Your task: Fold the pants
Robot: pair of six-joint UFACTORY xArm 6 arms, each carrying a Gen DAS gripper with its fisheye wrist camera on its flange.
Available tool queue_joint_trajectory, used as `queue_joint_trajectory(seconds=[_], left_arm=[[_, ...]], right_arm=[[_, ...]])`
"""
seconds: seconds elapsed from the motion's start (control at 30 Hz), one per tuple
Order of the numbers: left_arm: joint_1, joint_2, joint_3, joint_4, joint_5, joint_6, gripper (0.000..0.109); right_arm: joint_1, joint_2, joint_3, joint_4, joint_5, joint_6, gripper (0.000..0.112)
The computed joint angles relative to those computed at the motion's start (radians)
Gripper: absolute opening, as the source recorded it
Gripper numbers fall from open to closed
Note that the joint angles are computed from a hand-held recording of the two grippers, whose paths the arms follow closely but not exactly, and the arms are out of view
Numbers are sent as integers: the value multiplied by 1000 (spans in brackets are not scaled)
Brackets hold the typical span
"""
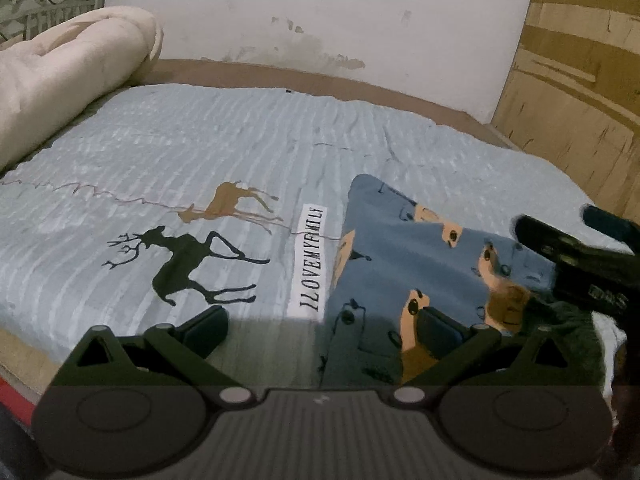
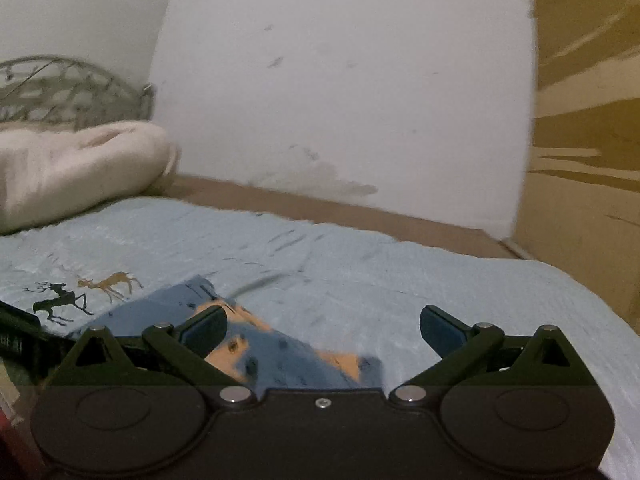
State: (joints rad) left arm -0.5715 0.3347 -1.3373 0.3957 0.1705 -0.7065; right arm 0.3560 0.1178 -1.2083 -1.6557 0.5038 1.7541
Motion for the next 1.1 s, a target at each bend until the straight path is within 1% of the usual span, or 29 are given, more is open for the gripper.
queue_joint_trajectory(seconds=[0.07,0.1,0.17,0.23,0.33,0.43,0.5,0.57,0.6,0.67,0.73,0.8,0.83,0.87,0.9,0.93,0.97,1.0,1.1], left_arm=[[0,5,-1,20,-1,-14,102],[1,5,0,43,-5,-30,102],[3,6,3,65,-12,-43,102],[4,7,5,65,-17,-44,102],[6,7,7,83,-22,-60,102],[6,5,13,100,-28,-67,102],[7,3,17,102,-31,-63,102],[7,0,23,95,-35,-54,102],[7,0,23,87,-35,-48,102],[8,-5,29,86,-38,-51,102],[9,-11,38,75,-50,-58,102],[9,-16,47,63,-60,-52,102],[8,-16,49,72,-58,-51,102],[9,-18,51,88,-58,-56,102],[10,-22,57,124,-60,-78,102],[11,-25,61,145,-61,-90,102],[11,-27,65,145,-61,-86,102],[9,-30,68,131,-58,-71,102],[7,-36,73,109,-52,-50,102]], right_arm=[[-27,65,-70,109,-51,-133,102],[-33,90,-94,172,-59,-203,102],[-33,131,-129,312,-32,-346,102],[-31,135,-125,353,1,-389,102],[-28,101,-70,328,56,-331,102],[-43,45,22,279,83,-201,102],[-74,7,88,221,30,-71,102],[-95,-17,133,122,-16,85,102],[-93,-23,147,67,-17,157,102],[-82,-37,161,13,2,230,102],[-59,-63,180,-66,41,307,102],[-47,-89,203,-102,56,326,102],[-44,-91,209,-81,62,304,102],[-50,-84,207,-29,62,252,102],[-59,-72,205,-10,49,242,102],[-76,-70,210,-16,18,274,102],[-84,-74,219,-35,4,325,102],[-88,-83,229,-39,-1,344,102],[-59,-93,236,-12,53,315,102]])
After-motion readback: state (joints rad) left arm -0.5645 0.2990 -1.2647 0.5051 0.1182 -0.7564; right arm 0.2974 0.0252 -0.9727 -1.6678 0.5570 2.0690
